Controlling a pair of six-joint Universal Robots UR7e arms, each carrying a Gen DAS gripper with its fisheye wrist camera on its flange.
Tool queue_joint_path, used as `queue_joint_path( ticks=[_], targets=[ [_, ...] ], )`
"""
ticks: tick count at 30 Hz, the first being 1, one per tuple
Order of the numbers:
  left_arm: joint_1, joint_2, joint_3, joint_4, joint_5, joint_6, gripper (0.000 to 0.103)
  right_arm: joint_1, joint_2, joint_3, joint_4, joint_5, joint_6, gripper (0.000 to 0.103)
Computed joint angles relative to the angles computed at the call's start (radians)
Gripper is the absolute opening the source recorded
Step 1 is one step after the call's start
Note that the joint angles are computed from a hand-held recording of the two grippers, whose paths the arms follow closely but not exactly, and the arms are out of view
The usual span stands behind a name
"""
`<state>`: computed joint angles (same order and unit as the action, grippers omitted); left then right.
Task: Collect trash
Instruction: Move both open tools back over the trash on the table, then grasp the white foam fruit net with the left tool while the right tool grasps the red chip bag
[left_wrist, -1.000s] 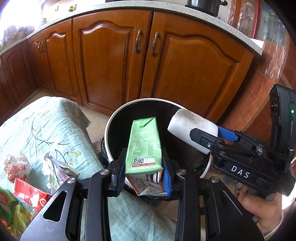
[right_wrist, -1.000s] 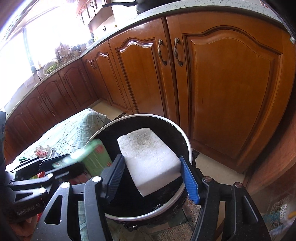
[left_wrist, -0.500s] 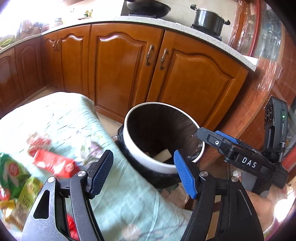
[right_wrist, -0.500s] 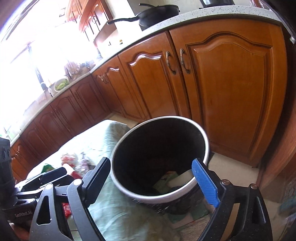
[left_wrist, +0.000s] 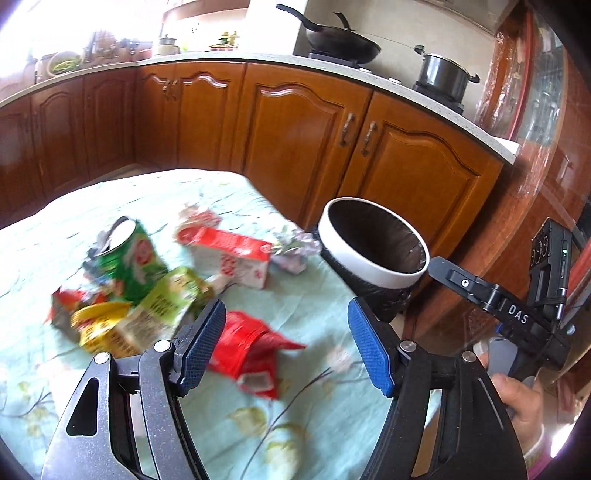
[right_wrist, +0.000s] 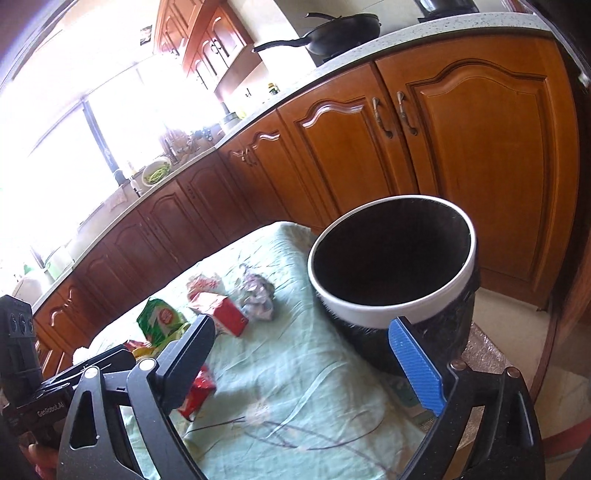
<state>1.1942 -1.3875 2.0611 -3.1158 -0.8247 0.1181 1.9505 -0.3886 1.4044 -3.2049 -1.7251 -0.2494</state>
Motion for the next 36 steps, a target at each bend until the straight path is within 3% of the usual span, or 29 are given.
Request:
queue_joint_path(
  ticks=[7,13,22,25,28,30,31,32,33,34,36],
  targets=[
    [0.002,-0.092,0.096,-0.070,0.069,-0.005,0.071,0.031,0.019,0.026,-0.010,0.034,-0.039,0.101],
    [0.003,-0.150,0.152,-0.107,0.121,-0.014,0.075,0.056,0.050,0.000,0.091,0.052,-0.048,0.101],
    [0.046,-0.191,0.163,-0.038,0.176,-0.094,0.076,0.072,0.108,-0.079,0.215,0.058,-0.062,0.100],
    [0.073,-0.191,0.150,0.005,0.164,-0.123,0.076,0.075,0.140,-0.128,0.265,0.047,-0.062,0.100],
    [0.105,-0.182,0.141,0.059,0.152,-0.147,0.076,0.077,0.165,-0.165,0.315,0.042,-0.060,0.095],
    [0.127,-0.177,0.141,0.072,0.134,-0.154,0.075,0.079,0.179,-0.185,0.341,0.037,-0.063,0.086],
    [0.135,-0.176,0.142,0.079,0.124,-0.164,0.073,0.080,0.184,-0.192,0.350,0.033,-0.065,0.081],
    [0.143,-0.178,0.142,0.083,0.106,-0.170,0.063,0.081,0.187,-0.196,0.356,0.031,-0.068,0.068],
    [0.150,-0.178,0.138,0.092,0.089,-0.176,0.053,0.080,0.188,-0.196,0.360,0.036,-0.068,0.061],
    [0.152,-0.178,0.136,0.094,0.084,-0.175,0.049,0.079,0.186,-0.192,0.355,0.042,-0.069,0.061],
    [0.145,-0.182,0.141,0.078,0.084,-0.154,0.026,0.081,0.179,-0.177,0.333,0.042,-0.084,0.057]
  ],
)
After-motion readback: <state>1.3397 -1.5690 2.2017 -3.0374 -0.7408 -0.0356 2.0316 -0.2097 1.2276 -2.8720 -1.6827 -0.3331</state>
